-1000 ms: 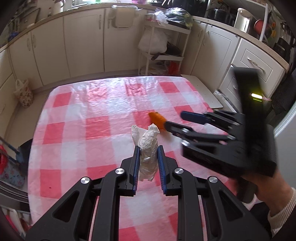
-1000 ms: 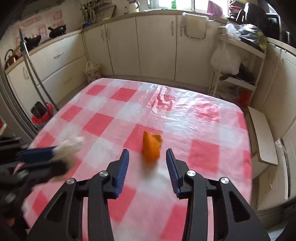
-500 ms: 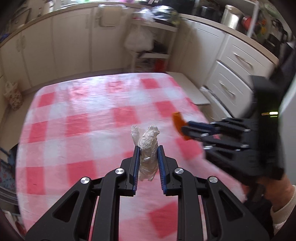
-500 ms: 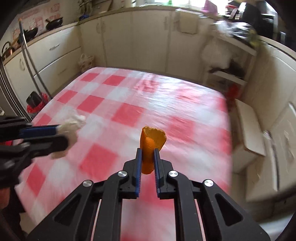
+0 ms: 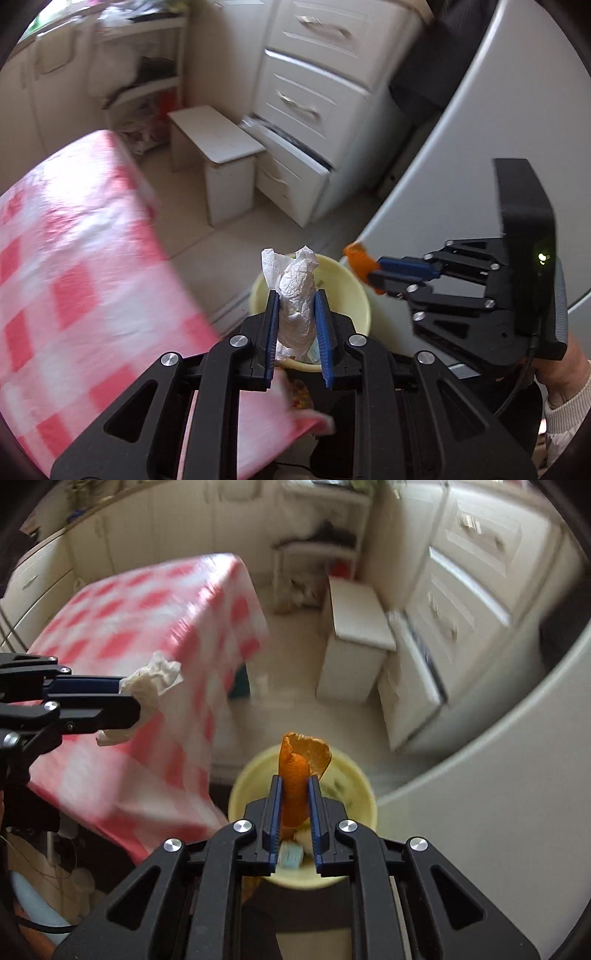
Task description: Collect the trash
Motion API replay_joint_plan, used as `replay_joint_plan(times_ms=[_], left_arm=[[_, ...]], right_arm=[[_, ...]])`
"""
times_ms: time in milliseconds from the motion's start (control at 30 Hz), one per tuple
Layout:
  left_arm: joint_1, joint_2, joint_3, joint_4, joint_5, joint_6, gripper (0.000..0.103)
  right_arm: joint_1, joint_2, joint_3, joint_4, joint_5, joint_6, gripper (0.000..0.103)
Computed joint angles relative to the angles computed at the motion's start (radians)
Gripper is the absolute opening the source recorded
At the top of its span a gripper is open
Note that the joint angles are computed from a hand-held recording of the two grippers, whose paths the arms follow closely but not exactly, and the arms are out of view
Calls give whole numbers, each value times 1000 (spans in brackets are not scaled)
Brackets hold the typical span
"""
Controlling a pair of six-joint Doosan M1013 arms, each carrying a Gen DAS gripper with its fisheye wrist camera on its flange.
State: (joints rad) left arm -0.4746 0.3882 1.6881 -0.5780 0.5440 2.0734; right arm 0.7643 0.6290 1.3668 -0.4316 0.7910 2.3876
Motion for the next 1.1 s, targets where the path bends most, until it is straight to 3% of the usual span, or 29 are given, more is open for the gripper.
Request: replay_joint_plan(times_ms=[33,100,233,267,333,400,533,600,733,833,900,967,1100], left_arm=[[-16,15,-14,33,10,-29,19],[-33,36,-35,78,33,-67,20],[-59,56,-50,185,36,-165,27],[-60,51,-45,189,29,-176,29],[-64,35,-30,241,2,-231,48],[-72,12,-10,347,-45,-327,61],[-81,-54,44,649,-129,-607,86],[-83,-101,83,827,-166,-784,92],[-77,-180,148,1058,-183,-1019,96],[-73,-220,175,1176,-127,-1136,96],[-81,-246,192,1268,-65,-1212,96],[-87,-284,230,1358,-50,-1284,96],[-68,-362,297,1362,-65,-1295,96]], right_arm=[[-6,-1,6,3,-6,4,15],[-18,1,12,29,10,0,42],[-20,-6,25,-13,14,68,47],[-17,-11,32,-45,12,104,53],[-1,-27,48,-161,19,216,63],[14,-37,56,-249,34,296,72],[54,-63,67,-395,39,467,85],[86,-73,70,-481,68,559,93],[137,-75,56,-549,120,645,95],[178,-69,41,-592,162,700,95],[199,-80,54,-624,130,759,95],[224,-89,65,-668,106,809,95],[276,-79,51,-756,191,877,95]])
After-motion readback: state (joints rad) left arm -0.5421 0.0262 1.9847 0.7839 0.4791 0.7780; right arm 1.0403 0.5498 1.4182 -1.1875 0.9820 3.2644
